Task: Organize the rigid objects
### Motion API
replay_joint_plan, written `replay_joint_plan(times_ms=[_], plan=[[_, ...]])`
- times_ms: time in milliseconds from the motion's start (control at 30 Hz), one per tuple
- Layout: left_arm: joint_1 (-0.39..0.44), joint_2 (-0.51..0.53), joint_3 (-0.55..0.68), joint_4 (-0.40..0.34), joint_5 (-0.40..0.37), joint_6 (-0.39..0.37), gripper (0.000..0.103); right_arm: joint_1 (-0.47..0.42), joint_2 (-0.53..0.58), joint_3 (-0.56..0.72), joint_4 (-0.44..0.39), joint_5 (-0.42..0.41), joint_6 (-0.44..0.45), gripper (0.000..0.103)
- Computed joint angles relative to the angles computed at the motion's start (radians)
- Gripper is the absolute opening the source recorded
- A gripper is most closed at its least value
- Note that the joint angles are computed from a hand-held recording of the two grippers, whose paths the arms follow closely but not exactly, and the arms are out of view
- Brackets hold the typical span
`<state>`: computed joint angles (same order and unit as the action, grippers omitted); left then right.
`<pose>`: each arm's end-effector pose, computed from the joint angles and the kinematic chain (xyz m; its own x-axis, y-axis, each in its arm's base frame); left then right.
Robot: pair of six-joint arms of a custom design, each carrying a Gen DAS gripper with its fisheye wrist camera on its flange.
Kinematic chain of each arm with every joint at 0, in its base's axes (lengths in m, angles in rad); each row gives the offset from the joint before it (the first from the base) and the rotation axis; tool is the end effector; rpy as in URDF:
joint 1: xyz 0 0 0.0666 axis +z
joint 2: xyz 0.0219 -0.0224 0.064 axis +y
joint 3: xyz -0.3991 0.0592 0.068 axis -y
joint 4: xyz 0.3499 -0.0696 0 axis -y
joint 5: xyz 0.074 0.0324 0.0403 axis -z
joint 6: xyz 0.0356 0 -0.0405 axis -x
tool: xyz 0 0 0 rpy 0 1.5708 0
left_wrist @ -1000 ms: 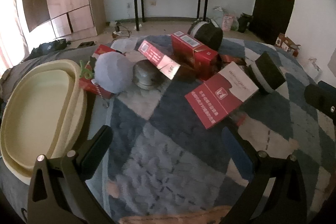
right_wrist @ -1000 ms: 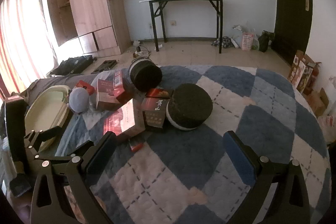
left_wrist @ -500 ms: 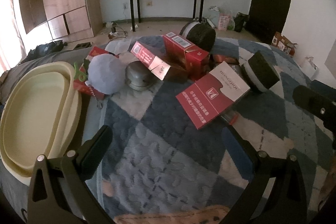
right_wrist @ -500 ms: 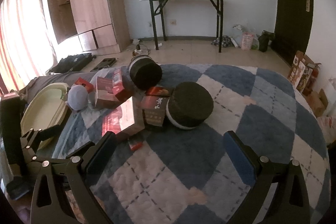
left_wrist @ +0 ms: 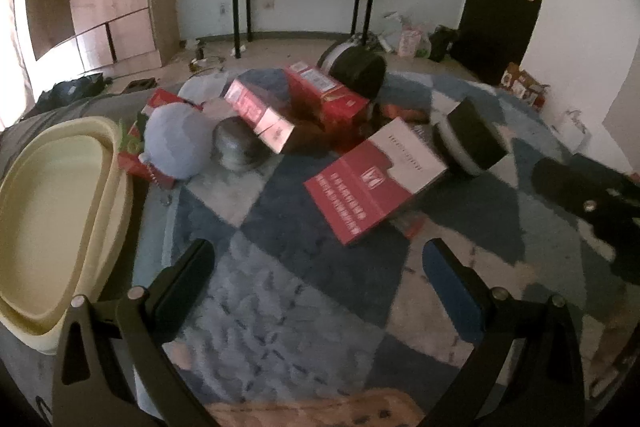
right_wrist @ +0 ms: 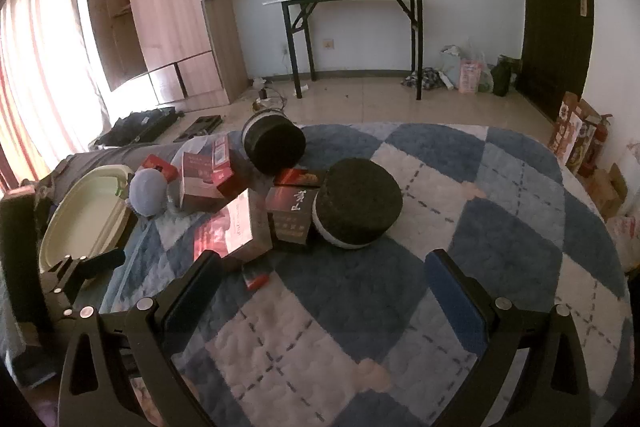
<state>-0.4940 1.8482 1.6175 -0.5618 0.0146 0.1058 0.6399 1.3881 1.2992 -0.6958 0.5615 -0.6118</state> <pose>0.5402 -0.2920 0.3376 -0.6745 0.2433 -0.6970 0.4142 0.9063 -0.0845 0.3632 0.2462 0.4306 -0.5807 0.1738 -0.7953 0.1592 0.9823 0.0984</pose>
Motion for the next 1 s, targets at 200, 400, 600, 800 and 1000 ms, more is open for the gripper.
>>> replay_joint_plan(times_ms=[200, 400, 600, 800, 1000], plan=[[0.020, -0.026, 0.030, -0.031, 0.007, 0.089, 0.103, -0.009, -0.023, -0.027, 0.036, 0.004, -0.004, 0.103], [0.046, -0.020, 0.152, -0.069, -0.005, 0.063, 0.103, -0.029, -0.060, -0.067, 0.024, 0.056, -0.070, 0.103], [0.075, 0.096, 0.196, -0.103, 0.130, 0.161, 0.103, -0.029, -0.047, -0.086, 0.107, 0.067, -0.107, 0.103], [0.054, 0.132, 0.217, -0.076, 0.231, 0.253, 0.103, -0.023, 0.024, -0.066, 0.147, 0.092, -0.026, 0.103], [0.036, 0.158, 0.239, -0.082, 0.221, 0.308, 0.103, -0.060, 0.028, -0.102, 0.215, 0.050, 0.065, 0.103]])
